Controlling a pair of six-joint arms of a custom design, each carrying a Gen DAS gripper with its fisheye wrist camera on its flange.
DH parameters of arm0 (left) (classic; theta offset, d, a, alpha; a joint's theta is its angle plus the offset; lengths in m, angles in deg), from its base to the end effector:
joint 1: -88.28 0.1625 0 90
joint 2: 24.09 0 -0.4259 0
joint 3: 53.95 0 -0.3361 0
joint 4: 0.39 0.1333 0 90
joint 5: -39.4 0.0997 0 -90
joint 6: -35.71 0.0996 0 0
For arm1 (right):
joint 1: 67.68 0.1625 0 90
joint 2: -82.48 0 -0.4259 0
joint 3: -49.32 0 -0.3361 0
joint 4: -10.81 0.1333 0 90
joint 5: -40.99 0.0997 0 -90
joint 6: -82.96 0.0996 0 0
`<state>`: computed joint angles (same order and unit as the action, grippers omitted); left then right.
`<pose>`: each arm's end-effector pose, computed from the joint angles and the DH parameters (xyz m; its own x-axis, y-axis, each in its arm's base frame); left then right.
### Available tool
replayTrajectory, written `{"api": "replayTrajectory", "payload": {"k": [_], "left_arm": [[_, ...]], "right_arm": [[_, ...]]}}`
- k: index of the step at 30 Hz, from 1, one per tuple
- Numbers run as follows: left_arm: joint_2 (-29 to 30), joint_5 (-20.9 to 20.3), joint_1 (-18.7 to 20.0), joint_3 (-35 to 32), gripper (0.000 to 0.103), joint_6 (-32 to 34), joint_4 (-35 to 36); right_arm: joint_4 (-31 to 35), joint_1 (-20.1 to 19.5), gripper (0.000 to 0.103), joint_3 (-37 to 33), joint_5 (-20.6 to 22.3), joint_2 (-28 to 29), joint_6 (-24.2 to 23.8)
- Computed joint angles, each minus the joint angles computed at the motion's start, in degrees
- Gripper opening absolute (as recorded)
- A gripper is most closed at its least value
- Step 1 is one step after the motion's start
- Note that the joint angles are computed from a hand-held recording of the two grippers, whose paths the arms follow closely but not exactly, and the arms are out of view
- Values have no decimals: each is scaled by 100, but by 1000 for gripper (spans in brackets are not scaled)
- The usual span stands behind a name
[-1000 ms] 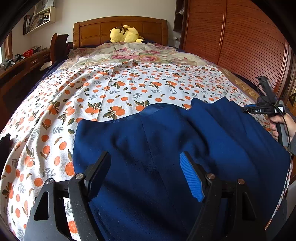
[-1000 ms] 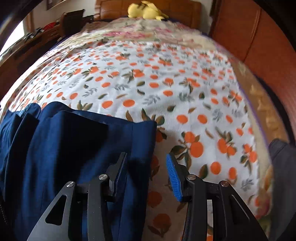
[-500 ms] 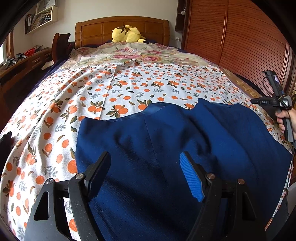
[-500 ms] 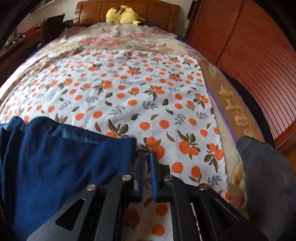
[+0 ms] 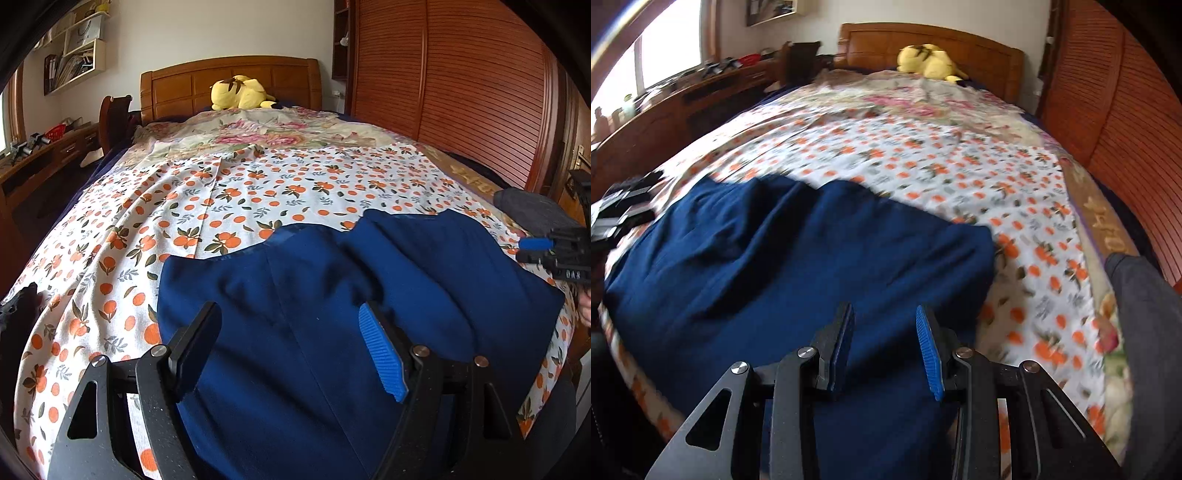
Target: Fold large clothes
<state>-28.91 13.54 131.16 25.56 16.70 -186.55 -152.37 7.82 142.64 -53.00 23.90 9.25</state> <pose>-0.3040 -0.5865 -0.1298 -0.7309 -0.1160 -0.6725 0.4694 0.6298 -0.6188 -0.0374 -0.6494 0.3186 -0.4561 -0.6461 0.6120 -0.8616 0.4927 -0.1221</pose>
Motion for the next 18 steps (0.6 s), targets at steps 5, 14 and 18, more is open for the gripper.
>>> {"api": "replayTrajectory", "payload": {"k": [5, 14, 18], "left_arm": [[29, -11, -189, 171, 78, -68, -103], [-149, 311, -621, 1045, 78, -1375, 226], [-463, 404, -751, 1748, 78, -2967, 1192]], "right_arm": [[-127, -289, 36, 537, 47, -422, -333], [-338, -535, 37, 672, -28, -372, -396], [-652, -490, 37, 1072, 125, -622, -331]]}}
